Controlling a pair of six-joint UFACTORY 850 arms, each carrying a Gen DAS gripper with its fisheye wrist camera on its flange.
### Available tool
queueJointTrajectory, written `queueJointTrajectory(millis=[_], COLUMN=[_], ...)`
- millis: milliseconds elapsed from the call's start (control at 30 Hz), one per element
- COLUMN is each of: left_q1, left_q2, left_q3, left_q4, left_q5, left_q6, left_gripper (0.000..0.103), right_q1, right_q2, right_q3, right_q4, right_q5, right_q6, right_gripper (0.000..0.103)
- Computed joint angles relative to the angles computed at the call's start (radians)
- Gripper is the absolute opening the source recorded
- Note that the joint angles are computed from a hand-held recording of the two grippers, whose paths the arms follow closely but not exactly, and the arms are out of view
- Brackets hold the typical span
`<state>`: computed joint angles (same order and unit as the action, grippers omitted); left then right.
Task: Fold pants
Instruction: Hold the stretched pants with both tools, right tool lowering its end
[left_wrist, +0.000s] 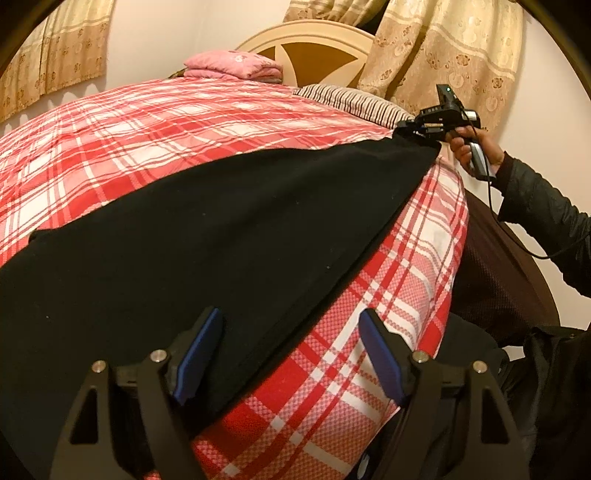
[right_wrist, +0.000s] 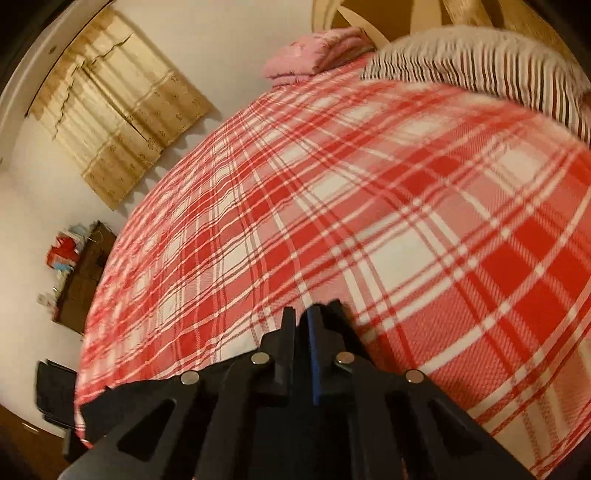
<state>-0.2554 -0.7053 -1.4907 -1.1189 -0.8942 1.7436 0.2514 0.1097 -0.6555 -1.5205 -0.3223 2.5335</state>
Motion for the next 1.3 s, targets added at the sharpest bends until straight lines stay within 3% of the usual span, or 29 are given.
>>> queueJointTrajectory(millis=[133, 200, 333, 367, 400, 433, 467, 600, 667, 733, 767, 800, 933, 1033, 1167, 1300], left_q1=[0.000, 0.000, -0.001, -0.001, -0.002, -0.002, -0.002, -0.005, -0.005, -0.005, -0.005, -0.004, -0.005, -0.004, -0.001, -0.004], left_q2=[-0.001, 0.000, 0.002, 0.003, 0.003, 0.002, 0.002, 0.005, 0.005, 0.005, 0.005, 0.005, 0.005, 0.005, 0.008, 0.013], left_q3=[-0.001, 0.000, 0.003, 0.003, 0.002, 0.000, 0.000, 0.003, 0.005, 0.005, 0.005, 0.005, 0.006, 0.007, 0.017, 0.025], left_q4=[0.000, 0.000, -0.003, -0.001, 0.002, 0.004, 0.005, 0.003, -0.001, -0.003, -0.004, -0.004, -0.004, -0.008, -0.025, -0.033], left_q5=[0.000, 0.002, 0.005, 0.006, 0.006, 0.006, 0.007, 0.013, 0.013, 0.013, 0.014, 0.014, 0.014, 0.014, 0.015, 0.023], left_q6=[-0.001, -0.001, 0.001, 0.001, -0.001, -0.003, -0.004, -0.004, -0.002, -0.002, -0.002, -0.002, 0.000, 0.000, 0.012, 0.031], left_gripper=[0.079, 0.079, 0.079, 0.079, 0.079, 0.079, 0.079, 0.079, 0.079, 0.079, 0.079, 0.079, 0.079, 0.079, 0.080, 0.084], right_q1=[0.013, 0.005, 0.013, 0.015, 0.016, 0.015, 0.014, -0.001, -0.020, -0.038, -0.033, -0.026, 0.017, 0.033, 0.035, -0.002], right_q2=[0.007, 0.021, -0.003, -0.012, -0.022, -0.027, -0.024, -0.005, -0.003, -0.020, -0.033, -0.045, -0.036, -0.031, -0.044, -0.077], right_q3=[-0.021, -0.019, -0.059, -0.067, -0.075, -0.077, -0.069, -0.040, -0.029, -0.034, -0.046, -0.055, -0.069, -0.081, -0.082, -0.073], right_q4=[0.080, 0.079, 0.301, 0.350, 0.407, 0.436, 0.439, 0.418, 0.427, 0.511, 0.548, 0.550, 0.349, 0.299, 0.324, 0.406], right_q5=[-0.079, -0.080, -0.150, -0.163, -0.170, -0.165, -0.152, -0.099, -0.035, 0.015, 0.002, -0.011, -0.083, -0.141, -0.177, -0.132], right_q6=[-0.099, -0.104, -0.375, -0.433, -0.509, -0.548, -0.547, -0.509, -0.512, -0.602, -0.652, -0.673, -0.498, -0.456, -0.482, -0.567], right_gripper=[0.003, 0.003, 0.006, 0.019, 0.049, 0.060, 0.064, 0.064, 0.063, 0.043, 0.015, 0.006, 0.002, 0.002, 0.002, 0.004])
